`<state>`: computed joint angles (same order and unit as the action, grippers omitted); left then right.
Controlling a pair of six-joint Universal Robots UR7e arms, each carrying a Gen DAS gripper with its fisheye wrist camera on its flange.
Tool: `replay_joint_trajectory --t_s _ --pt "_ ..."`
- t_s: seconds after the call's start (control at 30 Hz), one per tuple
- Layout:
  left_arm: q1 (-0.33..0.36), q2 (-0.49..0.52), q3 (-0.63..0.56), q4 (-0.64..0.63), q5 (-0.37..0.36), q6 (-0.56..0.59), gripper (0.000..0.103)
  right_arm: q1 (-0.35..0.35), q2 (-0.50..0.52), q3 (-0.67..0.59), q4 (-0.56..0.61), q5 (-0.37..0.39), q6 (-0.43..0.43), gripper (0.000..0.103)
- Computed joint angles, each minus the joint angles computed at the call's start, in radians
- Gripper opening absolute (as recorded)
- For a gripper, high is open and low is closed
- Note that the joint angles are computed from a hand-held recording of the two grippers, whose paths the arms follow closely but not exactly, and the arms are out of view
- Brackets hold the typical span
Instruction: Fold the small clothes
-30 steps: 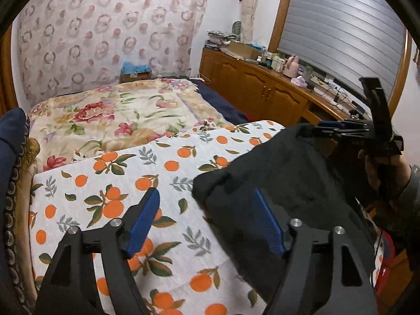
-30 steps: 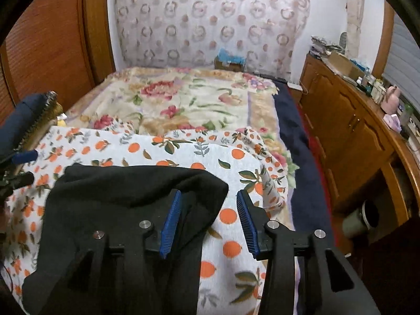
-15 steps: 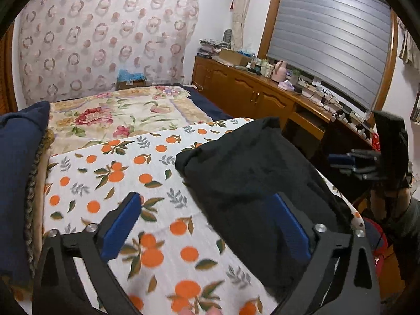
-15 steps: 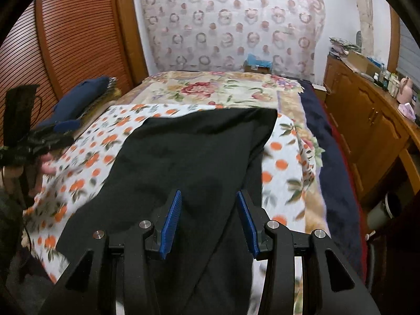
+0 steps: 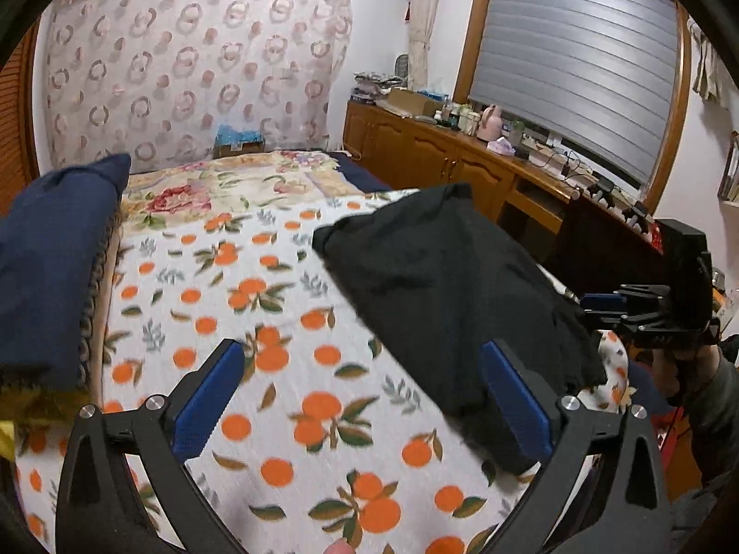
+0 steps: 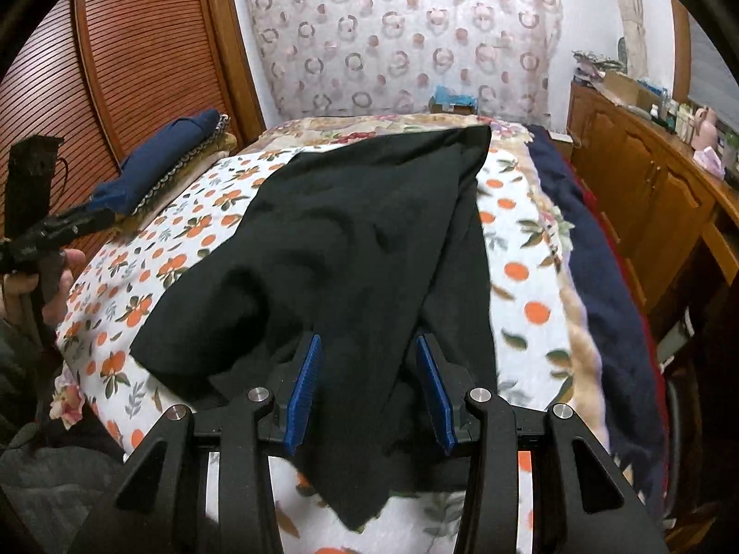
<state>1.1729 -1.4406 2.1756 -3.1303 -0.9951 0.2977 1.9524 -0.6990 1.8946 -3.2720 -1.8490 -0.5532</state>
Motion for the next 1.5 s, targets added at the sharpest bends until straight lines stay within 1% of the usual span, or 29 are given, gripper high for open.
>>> replay_joint_trajectory --t_s 0.03,0.07,0.3,0.4,0.43,0.47,0.5,0.57,0.6,0.7,0.77,0.83,0.87,0.93,1.0,1.07,1.1,1.13,1.2,1.23,1.27,1.33,1.4,1.5 --pt "0.003 0.001 0.008 -0.001 -0.006 -0.007 0.102 0.000 0.000 -0.004 0.012 0.000 0.004 0.041" --pt "0.005 0.001 0.022 -0.010 -0.017 -0.012 0.102 -0.002 0.001 -0.002 0.017 -0.004 0.007 0.039" --pt "0.002 0.041 0.055 -0.057 -0.058 -0.057 0.102 -0.009 0.032 -0.030 0.037 -0.032 0.043 0.039" --pt "0.002 0.059 0.060 -0.071 -0.075 -0.070 0.102 -0.013 0.030 -0.031 0.047 -0.017 0.055 0.038" --pt "-0.001 0.065 0.061 -0.074 -0.075 -0.070 0.102 -0.014 0.029 -0.032 0.045 -0.011 0.057 0.029" --pt "-0.003 0.071 0.061 -0.074 -0.073 -0.074 0.102 -0.014 0.027 -0.034 0.047 -0.005 0.057 0.015" --pt "-0.006 0.077 0.060 -0.074 -0.071 -0.079 0.102 -0.016 0.031 -0.030 0.029 0.002 0.051 0.007" --pt "-0.012 0.084 0.059 -0.071 -0.070 -0.084 0.102 -0.018 0.026 -0.015 -0.008 0.035 0.036 0.006" --pt "-0.016 0.086 0.061 -0.072 -0.069 -0.085 0.102 -0.017 0.018 0.001 -0.045 0.050 0.022 0.005" --pt "-0.025 0.090 0.066 -0.066 -0.069 -0.092 0.102 -0.012 -0.030 0.038 -0.106 0.085 0.009 0.005" --pt "-0.032 0.092 0.069 -0.066 -0.064 -0.096 0.102 -0.001 -0.057 0.058 -0.166 0.064 -0.005 0.005" --pt "-0.037 0.096 0.070 -0.065 -0.060 -0.102 0.102 -0.001 -0.083 0.068 -0.173 0.049 0.000 0.005" --pt "-0.039 0.099 0.070 -0.063 -0.058 -0.106 0.102 0.000 -0.087 0.068 -0.174 0.028 0.000 0.005" --pt "-0.041 0.108 0.065 -0.052 -0.048 -0.116 0.102 -0.001 -0.077 0.062 -0.183 -0.041 0.000 0.005" --pt "-0.041 0.113 0.062 -0.041 -0.041 -0.123 0.102 -0.011 -0.069 0.058 -0.160 -0.068 0.022 0.005" --pt "-0.035 0.117 0.055 -0.029 -0.044 -0.126 0.102 -0.016 -0.054 0.050 -0.111 -0.098 0.034 0.005" --pt "-0.035 0.118 0.053 -0.021 -0.042 -0.133 0.102 -0.015 -0.046 0.046 -0.104 -0.100 0.037 0.005" --pt "-0.035 0.120 0.052 -0.017 -0.040 -0.136 0.102 -0.015 -0.042 0.046 -0.098 -0.099 0.044 0.008" --pt "-0.036 0.119 0.051 -0.001 -0.043 -0.144 0.102 -0.013 -0.038 0.036 -0.081 -0.102 0.053 0.021" --pt "-0.036 0.118 0.051 0.008 -0.047 -0.149 0.102 -0.013 -0.030 0.025 -0.076 -0.104 0.052 0.032" --pt "-0.037 0.117 0.051 0.014 -0.049 -0.153 0.102 -0.013 -0.027 0.023 -0.077 -0.099 0.052 0.036" --pt "-0.040 0.115 0.052 0.025 -0.050 -0.159 0.102 -0.019 -0.024 0.014 -0.064 -0.086 0.048 0.038" --pt "-0.043 0.112 0.056 0.030 -0.051 -0.158 0.102 -0.025 -0.022 0.008 -0.063 -0.094 0.039 0.040" --pt "-0.054 0.116 0.058 0.038 -0.031 -0.156 0.102 -0.032 -0.029 0.024 -0.072 -0.083 0.041 0.041"
